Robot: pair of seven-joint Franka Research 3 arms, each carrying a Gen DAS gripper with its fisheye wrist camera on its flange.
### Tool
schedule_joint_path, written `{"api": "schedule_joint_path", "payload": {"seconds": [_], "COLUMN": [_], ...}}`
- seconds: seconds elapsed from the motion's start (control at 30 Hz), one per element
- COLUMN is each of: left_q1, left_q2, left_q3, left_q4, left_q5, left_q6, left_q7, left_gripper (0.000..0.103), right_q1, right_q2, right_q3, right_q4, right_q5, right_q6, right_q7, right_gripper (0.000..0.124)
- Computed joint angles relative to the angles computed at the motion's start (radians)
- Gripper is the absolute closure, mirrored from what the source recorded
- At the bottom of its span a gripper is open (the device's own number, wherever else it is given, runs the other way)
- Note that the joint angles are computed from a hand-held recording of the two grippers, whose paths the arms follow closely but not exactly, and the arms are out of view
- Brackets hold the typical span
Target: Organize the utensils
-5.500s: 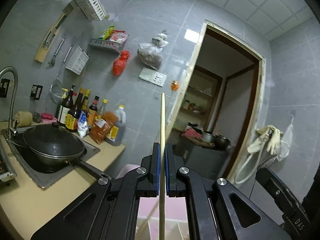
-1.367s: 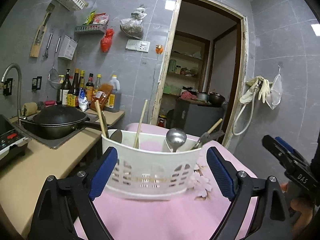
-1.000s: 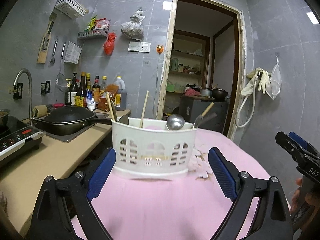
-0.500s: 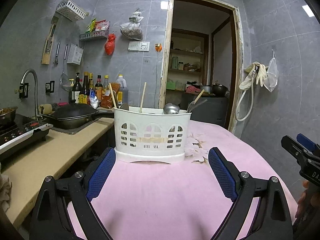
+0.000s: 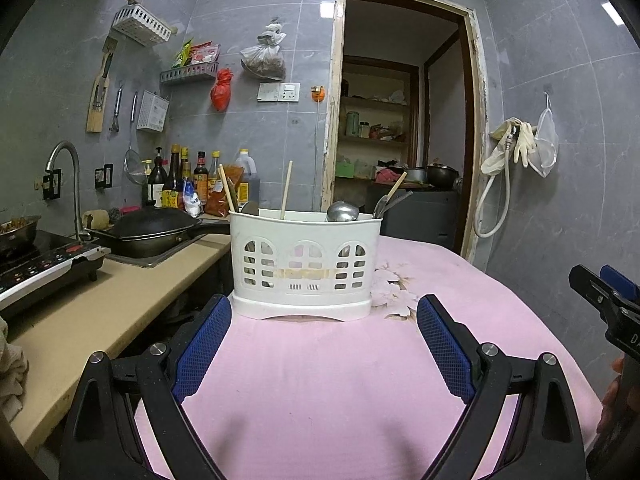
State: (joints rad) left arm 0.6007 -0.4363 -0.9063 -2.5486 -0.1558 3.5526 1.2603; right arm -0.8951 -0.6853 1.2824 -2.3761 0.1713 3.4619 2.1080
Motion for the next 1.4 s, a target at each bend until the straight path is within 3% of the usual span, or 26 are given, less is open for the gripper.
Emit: {"api": "schedule_joint_path", "payload": {"seconds": [0.7,1.4], "left_q1": [-0.052,-0.058], "left_q2": [0.024,0.030], "left_q3": [0.041,0.037], "left_q4": [-0.004,-0.002], "left_q5": [-0.028,-0.049], "left_q6": [0.000,0.001], "left_q7": [0.037,0.056], "left_gripper": [0.012,0.012], "right_q1": [-0.001,-0.001], "right_q2": [0.002,0.001], "right_q3": [0.001,0.001], "right_q4": [-0.001,-0.001], "right_q5": [0.001,-0.001], "right_q6": [0.003,0.002], "right_q7": [0.002,0.004], "right_gripper": [0.021,0.021]}}
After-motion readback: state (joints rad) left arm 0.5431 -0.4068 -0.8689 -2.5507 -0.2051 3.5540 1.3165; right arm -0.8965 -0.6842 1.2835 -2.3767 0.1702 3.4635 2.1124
